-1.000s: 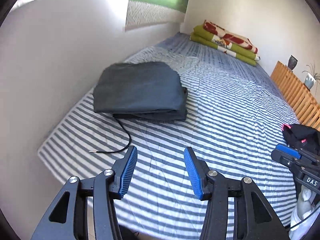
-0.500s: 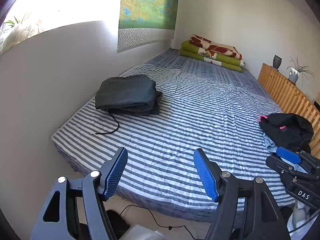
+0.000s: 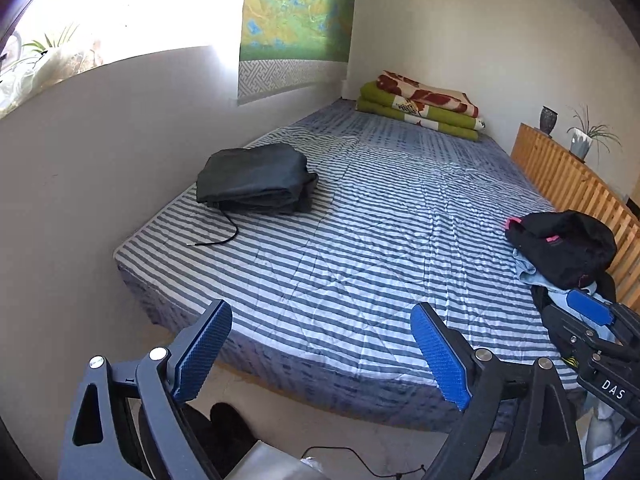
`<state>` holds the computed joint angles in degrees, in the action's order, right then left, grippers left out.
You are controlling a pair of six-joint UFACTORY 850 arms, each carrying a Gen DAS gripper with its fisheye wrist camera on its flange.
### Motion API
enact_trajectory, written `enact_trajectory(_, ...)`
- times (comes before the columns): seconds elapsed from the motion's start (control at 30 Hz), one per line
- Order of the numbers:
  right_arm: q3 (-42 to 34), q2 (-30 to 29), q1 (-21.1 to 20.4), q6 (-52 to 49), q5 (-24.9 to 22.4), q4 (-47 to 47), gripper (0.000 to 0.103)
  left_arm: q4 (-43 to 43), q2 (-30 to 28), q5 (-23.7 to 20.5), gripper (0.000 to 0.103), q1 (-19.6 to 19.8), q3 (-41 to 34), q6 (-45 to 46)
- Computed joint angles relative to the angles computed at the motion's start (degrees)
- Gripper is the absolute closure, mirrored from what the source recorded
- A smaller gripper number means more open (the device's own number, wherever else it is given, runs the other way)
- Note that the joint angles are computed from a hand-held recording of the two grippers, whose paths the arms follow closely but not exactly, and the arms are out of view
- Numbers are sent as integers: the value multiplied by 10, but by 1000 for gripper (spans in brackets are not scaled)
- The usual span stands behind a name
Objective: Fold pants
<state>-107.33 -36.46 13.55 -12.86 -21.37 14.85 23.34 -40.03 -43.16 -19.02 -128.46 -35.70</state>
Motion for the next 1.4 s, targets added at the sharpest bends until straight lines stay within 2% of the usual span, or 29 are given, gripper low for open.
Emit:
enact_trajectory(0.13, 8, 3, -2, 22, 10, -21, 44, -3, -12, -6, 7, 0, -20, 17)
enact_trajectory(0.27, -16, -20, -2, 29, -14, -29, 43, -31, -31, -12, 7, 5, -43, 39)
enact_trajectory(0.33, -15, -23, 0, 49, -8, -49, 43, -42, -48, -22, 7, 8, -66, 55)
enact_trajectory(0.47, -30, -39, -3, 40, -27, -28, 43, -63, -66, -33, 7, 11, -88, 75)
enact_trajectory(1.0, -19, -34, -6, 42, -25, -21, 43, -87, -83, -43, 7, 9, -95, 106)
enact_trajectory(1.4, -3, -24, -12, 33, -21, -4, 43, -83, -74, -32, 6, 8, -82, 103)
